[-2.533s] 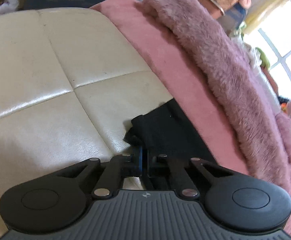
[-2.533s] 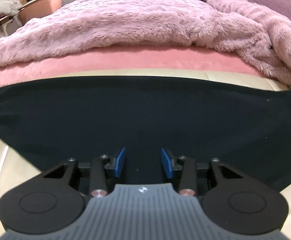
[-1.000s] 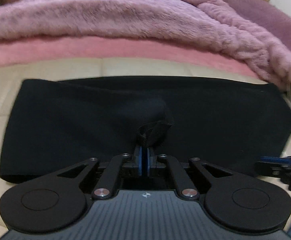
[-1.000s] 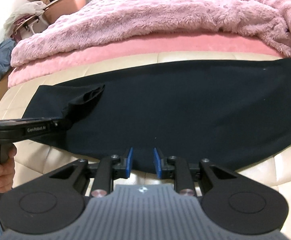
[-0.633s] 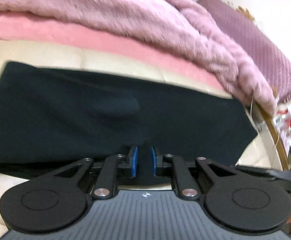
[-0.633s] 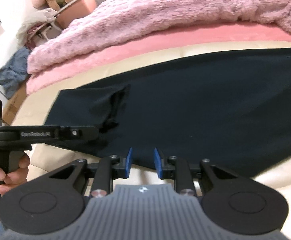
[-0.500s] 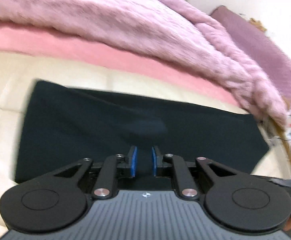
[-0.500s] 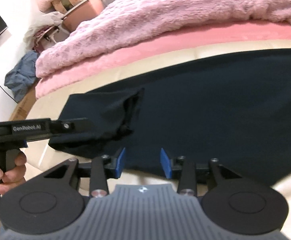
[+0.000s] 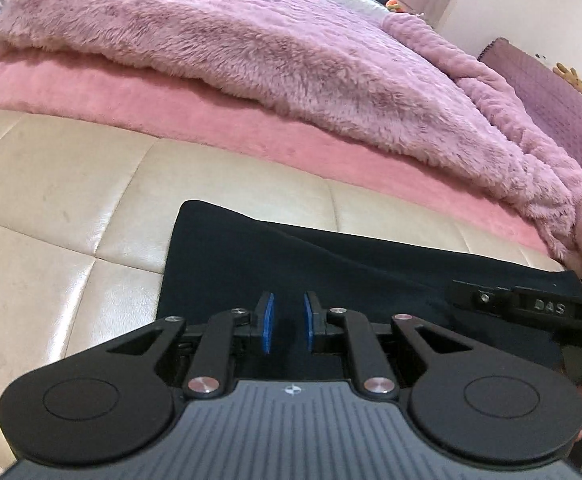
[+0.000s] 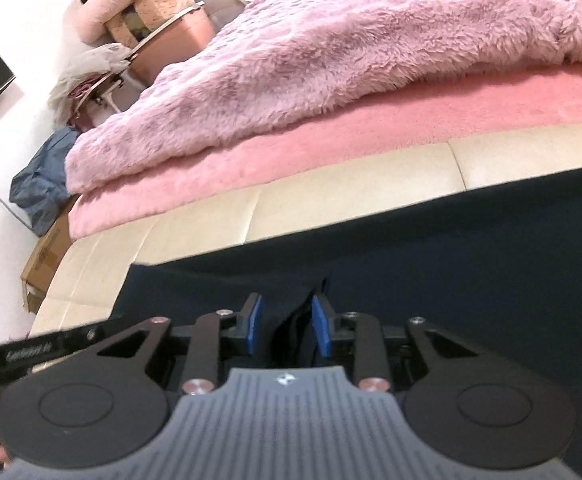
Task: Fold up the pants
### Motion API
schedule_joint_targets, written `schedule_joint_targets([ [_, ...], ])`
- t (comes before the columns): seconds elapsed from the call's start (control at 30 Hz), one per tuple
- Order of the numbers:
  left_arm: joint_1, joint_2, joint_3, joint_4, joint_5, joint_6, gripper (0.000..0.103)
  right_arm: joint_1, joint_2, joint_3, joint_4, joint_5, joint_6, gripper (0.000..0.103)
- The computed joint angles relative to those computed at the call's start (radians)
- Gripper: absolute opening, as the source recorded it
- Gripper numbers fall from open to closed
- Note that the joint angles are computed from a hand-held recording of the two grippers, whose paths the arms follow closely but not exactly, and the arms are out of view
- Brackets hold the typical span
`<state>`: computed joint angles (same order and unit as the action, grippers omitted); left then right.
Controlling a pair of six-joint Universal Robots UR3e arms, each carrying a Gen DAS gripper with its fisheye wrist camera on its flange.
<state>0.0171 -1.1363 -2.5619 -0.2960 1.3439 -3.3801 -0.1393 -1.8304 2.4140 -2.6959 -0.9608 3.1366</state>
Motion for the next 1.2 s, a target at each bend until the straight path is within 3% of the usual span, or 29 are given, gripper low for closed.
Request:
schedule_joint_targets([
  [0.1, 0.022, -0.02, -0.016, 0.031, -0.017, 0.021, 0.016, 0.053, 0.125, -0.048, -0.087, -0.04, 0.006, 0.02],
  [0.17, 0.023, -0.05, -0.019, 0.058, -0.014, 0.031, 0.016, 0.086, 0.165, -0.064, -0.103, -0.074, -0.014, 0.002],
  [0.2, 0.022, -0.065, -0.022, 0.071, -0.012, 0.031, 0.016, 0.104, 0.18, -0.066, -0.127, -0.098, -0.023, 0.0],
  [0.4, 0.034, -0.096, -0.036, 0.126, -0.032, 0.04, 0.016, 0.112, 0.146, -0.031, -0.229, -0.12, -0.066, 0.0],
  [0.53, 0.008, -0.159, -0.019, 0.153, -0.009, 0.037, 0.016, 0.161, 0.232, -0.108, -0.23, -0.196, -0.078, 0.0],
  [0.63, 0.016, -0.153, -0.031, 0.157, -0.016, 0.034, 0.016, 0.145, 0.247, -0.108, -0.205, -0.179, -0.074, 0.0],
  [0.7, 0.022, -0.14, -0.031, 0.144, -0.023, 0.039, 0.016, 0.091, 0.187, -0.062, -0.194, -0.132, -0.045, 0.005],
  [0.77, 0.036, -0.107, -0.044, 0.139, -0.046, 0.04, 0.016, 0.004, 0.076, -0.007, -0.11, -0.063, -0.046, 0.02],
  [0.9, 0.071, -0.042, -0.055, 0.078, -0.148, 0.082, 0.016, -0.214, -0.187, 0.075, 0.271, 0.121, -0.108, 0.021],
  [1.0, -0.005, -0.104, -0.024, 0.099, -0.1, 0.071, 0.016, -0.319, -0.299, 0.118, 0.509, 0.22, -0.183, 0.022],
  [1.07, -0.037, -0.134, -0.016, 0.106, -0.075, 0.049, 0.016, -0.334, -0.306, 0.148, 0.527, 0.238, -0.173, 0.028],
  [1.2, -0.054, -0.161, -0.026, 0.124, -0.058, 0.041, 0.016, -0.336, -0.288, 0.209, 0.466, 0.285, -0.145, 0.028],
])
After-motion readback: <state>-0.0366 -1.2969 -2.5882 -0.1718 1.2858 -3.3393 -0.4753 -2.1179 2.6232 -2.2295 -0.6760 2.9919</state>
